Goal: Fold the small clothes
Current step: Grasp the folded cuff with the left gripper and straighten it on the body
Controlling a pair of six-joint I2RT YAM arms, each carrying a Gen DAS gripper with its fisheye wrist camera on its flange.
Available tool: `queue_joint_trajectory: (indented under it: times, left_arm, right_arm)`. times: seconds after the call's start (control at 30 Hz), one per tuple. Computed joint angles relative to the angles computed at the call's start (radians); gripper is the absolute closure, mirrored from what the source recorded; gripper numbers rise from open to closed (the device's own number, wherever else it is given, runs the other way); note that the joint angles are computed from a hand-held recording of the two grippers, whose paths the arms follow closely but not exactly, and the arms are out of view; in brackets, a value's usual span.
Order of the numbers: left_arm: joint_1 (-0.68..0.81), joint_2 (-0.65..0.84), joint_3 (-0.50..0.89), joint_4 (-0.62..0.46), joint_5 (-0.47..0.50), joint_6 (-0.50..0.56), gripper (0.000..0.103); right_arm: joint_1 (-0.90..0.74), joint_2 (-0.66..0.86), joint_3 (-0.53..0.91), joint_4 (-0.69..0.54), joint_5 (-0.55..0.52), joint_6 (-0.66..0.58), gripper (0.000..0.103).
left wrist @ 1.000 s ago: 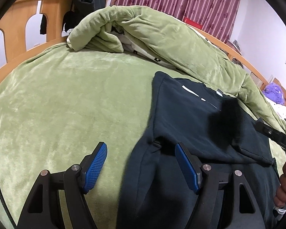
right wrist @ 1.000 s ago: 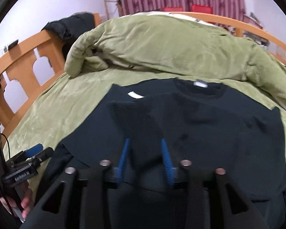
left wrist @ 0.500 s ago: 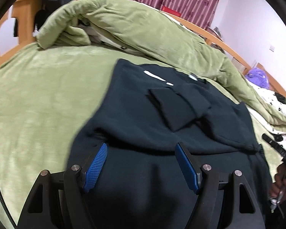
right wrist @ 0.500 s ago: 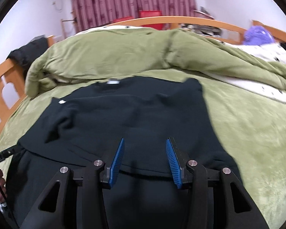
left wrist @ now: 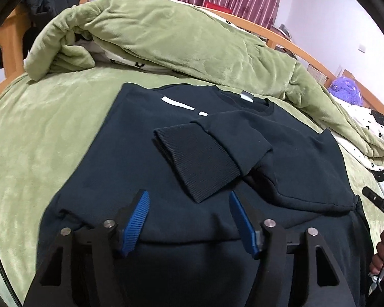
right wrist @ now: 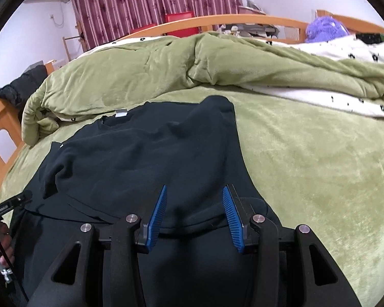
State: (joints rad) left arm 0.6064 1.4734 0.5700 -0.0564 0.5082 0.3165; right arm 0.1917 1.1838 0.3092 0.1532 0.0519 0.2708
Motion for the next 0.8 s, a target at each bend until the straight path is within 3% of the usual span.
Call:
queue_joint_trajectory:
  times: [0.2, 0.33, 0.43, 0.57, 0.7, 0.8]
  left_arm:
    - [-0.088, 0.106, 0.068, 0.050, -0.038, -0.150, 0.046]
    - [-0.134, 0.160, 0.078, 0.091, -0.097, -0.193, 0.050]
    - [-0.148, 0.181, 0.074, 0.114, -0.113, -0.202, 0.056]
    - [-0.175, 0.171, 0.059, 0.144, -0.170, -0.198, 0.089]
    - [-0.126, 0.109, 0.061, 0.121, -0.127, -0.157, 0.092]
    - [-0.067, 0.048, 0.096, 0.041, -0.083, -0.105, 0.092]
  right_arm:
    - [-0.034, 0.049, -0.006, 0.041, -0.021, -0.004, 0.058]
    - [-0.040, 0.034, -0.009, 0.038, -0.031, -0.002, 0.058]
    - [-0.039, 0.013, -0.013, 0.031, -0.024, -0.004, 0.058]
    - [-0.046, 0.021, -0.011, 0.031, -0.037, 0.005, 0.058]
    - [-0.008, 0.065, 0.013, 0.013, 0.021, 0.012, 0.058]
    - [0.011, 0.103, 0.024, 0.011, 0.062, 0.013, 0.058]
